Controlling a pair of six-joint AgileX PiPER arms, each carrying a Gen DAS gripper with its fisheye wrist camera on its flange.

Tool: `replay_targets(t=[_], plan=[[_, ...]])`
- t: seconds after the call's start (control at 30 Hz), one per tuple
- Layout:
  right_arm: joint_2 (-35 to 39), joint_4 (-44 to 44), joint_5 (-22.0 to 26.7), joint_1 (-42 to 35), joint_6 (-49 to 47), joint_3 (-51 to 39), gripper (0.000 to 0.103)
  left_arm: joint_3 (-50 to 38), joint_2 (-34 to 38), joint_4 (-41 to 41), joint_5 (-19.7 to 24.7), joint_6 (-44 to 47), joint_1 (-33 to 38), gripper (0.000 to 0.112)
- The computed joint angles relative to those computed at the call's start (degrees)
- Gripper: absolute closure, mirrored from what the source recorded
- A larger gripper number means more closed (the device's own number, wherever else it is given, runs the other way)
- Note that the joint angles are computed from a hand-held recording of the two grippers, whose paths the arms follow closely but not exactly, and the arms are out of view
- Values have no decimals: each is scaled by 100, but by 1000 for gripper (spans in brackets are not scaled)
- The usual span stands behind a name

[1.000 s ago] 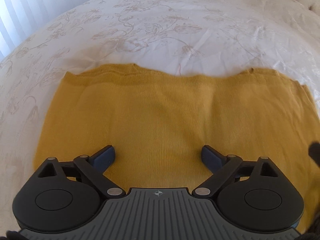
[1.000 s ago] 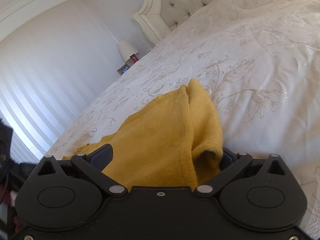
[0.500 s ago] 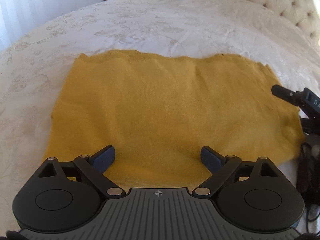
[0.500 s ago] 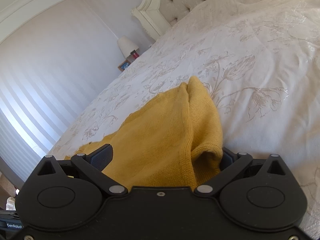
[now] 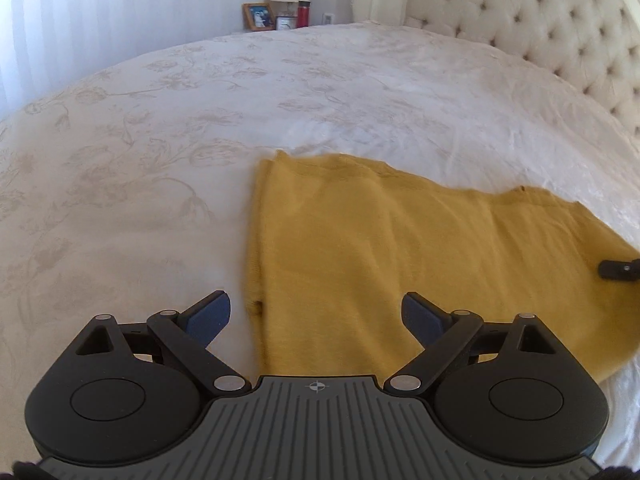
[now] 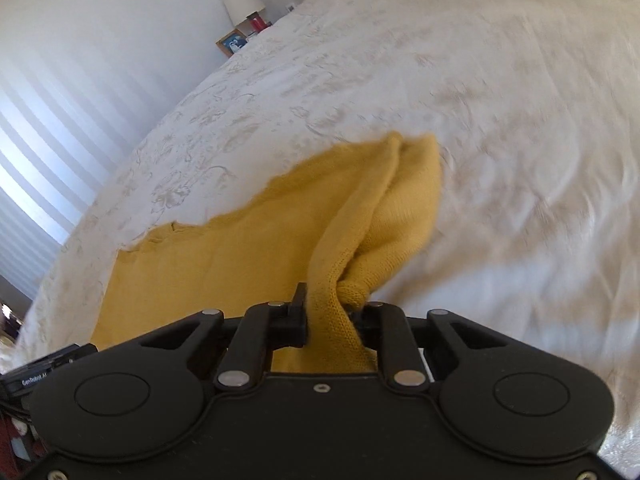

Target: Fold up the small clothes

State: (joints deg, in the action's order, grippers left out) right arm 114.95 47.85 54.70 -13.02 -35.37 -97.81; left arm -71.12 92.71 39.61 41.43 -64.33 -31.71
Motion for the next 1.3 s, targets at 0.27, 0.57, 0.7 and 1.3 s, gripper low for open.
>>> replay_targets(t=[0.27,0.57,0.7,1.3], plan=[[-219,-1135,288,1381,1039,-1316,79,370,-447,-763,-550,696,976,19],[250,-1213,-429,2971,1488,-1407,80,619,-847,-1182,-726,751,1708,19],[247,-1970,-941,3520,1822,-973,79,717,-969,-1389,-793,791,1985,19],[-468,-389,-1582,3230,-421,139,45,705,-966,-1811,-989,1337,1890,19]])
